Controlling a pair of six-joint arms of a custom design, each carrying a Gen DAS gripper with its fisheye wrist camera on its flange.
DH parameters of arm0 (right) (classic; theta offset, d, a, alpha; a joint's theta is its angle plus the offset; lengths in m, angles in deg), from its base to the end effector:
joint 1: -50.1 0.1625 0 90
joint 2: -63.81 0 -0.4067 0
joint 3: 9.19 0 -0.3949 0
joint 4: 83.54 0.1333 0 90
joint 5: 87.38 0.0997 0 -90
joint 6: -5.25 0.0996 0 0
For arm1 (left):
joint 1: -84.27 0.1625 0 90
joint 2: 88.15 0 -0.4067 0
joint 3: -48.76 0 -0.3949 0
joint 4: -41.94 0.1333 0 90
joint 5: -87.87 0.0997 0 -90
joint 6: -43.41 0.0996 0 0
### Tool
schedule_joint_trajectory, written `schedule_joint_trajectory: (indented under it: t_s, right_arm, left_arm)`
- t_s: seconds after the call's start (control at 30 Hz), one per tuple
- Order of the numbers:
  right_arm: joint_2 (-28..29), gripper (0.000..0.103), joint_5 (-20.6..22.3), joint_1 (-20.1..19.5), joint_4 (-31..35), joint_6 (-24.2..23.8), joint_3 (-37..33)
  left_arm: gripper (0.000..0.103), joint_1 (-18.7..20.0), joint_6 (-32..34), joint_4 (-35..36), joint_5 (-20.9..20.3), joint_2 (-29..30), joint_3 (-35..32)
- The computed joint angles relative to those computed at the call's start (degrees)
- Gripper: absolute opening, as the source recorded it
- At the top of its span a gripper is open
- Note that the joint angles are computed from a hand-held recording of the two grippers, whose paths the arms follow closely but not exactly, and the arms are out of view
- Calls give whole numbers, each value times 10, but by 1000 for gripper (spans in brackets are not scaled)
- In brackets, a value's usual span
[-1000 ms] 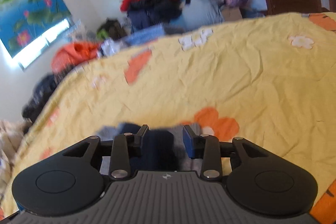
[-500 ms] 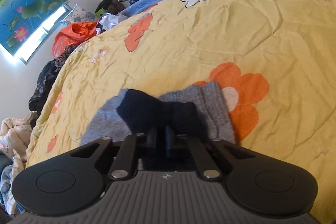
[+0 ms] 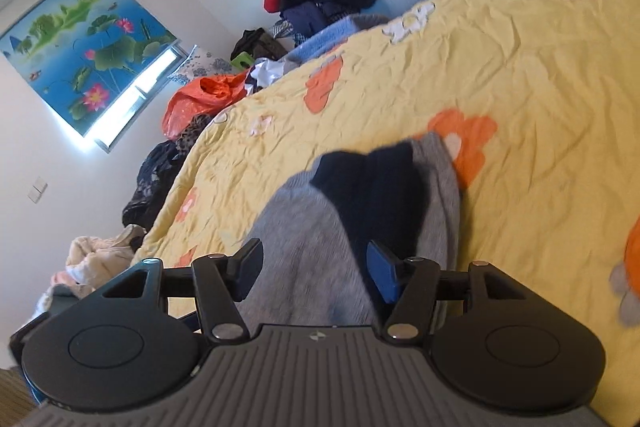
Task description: Fold small clothes
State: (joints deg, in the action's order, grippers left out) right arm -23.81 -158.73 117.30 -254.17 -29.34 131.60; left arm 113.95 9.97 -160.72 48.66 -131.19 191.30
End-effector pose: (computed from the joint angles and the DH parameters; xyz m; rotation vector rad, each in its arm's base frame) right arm 0.0028 -0.4195 0.2150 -0.4226 2.9355 -0.8687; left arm -0.1942 -0.3529 0.0120 0.4457 2.4513 -1.0582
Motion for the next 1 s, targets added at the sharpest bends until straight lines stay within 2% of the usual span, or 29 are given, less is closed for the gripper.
schedule_joint_trajectory:
  t_s: [0.1, 0.17, 0.2, 0.27, 0.37, 0.47, 0.53, 0.63, 0.73, 0.83, 0.9, 0.93, 1.0]
  right_arm:
    - [12, 63, -15, 0, 1, -11, 7]
    - [31, 62, -39, 1, -38, -42, 14]
    - [37, 61, -35, -4, -61, -61, 20]
    - [34, 60, -36, -5, -64, -64, 23]
    - [17, 66, -65, 16, -62, -64, 30]
    - [-43, 73, -7, -14, -36, -65, 42]
    - [-49, 81, 5, -33, -31, -37, 31]
    - [-33, 81, -26, -32, -32, 0, 11]
    - [13, 81, -62, -21, -28, 24, -17]
    - [40, 81, -49, -21, -34, 31, -21]
    - [55, 68, -56, -13, -36, 37, -24]
    - [55, 38, -56, -13, -36, 37, -24]
    - [73, 35, -71, 0, -56, 32, -21]
  left_arm:
    - [103, 10, 5, 20, -16, 2, -13]
    - [103, 22, 4, 67, -39, 0, -25]
    - [103, 18, 0, 71, -31, 9, -24]
    - [103, 8, -2, 74, -19, 15, -21]
    - [103, 4, -28, 67, -32, -4, -3]
    - [103, 1, -42, 55, -28, -27, 13]
    - [103, 19, -38, 30, -42, -40, 12]
    - [103, 77, -26, 14, -93, -53, -16]
    - [103, 138, -29, 30, -150, -58, -57]
    - [102, 164, -20, 40, -177, -54, -87]
    - [44, 169, -4, 66, -175, -54, -103]
    - [43, 167, 2, 71, -166, -54, -107]
    - [32, 155, 22, 84, -135, -59, -109]
